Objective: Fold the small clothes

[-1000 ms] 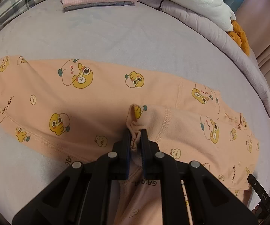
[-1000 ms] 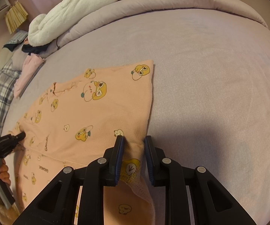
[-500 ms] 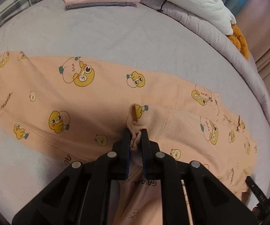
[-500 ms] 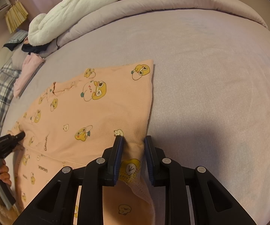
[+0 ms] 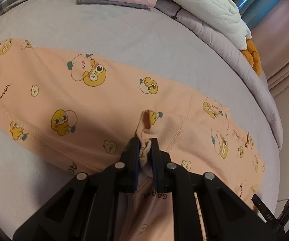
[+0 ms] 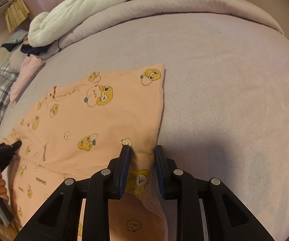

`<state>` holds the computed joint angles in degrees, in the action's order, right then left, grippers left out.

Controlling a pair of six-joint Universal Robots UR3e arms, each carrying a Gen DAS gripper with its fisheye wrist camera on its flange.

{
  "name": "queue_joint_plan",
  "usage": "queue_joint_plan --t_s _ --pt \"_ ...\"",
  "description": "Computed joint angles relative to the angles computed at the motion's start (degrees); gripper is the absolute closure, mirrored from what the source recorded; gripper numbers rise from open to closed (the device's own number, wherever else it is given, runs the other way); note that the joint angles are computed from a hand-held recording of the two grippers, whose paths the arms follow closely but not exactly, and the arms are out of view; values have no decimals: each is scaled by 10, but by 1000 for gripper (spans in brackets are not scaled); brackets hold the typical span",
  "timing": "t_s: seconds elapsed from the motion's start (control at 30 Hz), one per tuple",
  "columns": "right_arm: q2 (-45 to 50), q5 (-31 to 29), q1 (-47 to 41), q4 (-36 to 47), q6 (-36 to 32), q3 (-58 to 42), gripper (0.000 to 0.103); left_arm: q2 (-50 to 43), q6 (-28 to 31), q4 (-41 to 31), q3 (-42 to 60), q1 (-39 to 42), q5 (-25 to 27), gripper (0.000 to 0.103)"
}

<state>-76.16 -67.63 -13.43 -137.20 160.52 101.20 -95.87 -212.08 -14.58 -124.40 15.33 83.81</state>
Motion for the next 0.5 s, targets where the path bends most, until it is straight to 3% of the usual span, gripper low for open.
queue_joint_plan --t_s 0.2,0.5 --pt "2 -34 16 -20 38 0 80 -18 23 19 10 -35 52 89" --pt "3 -55 25 -16 96 -8 79 -38 47 46 13 -53 82 90"
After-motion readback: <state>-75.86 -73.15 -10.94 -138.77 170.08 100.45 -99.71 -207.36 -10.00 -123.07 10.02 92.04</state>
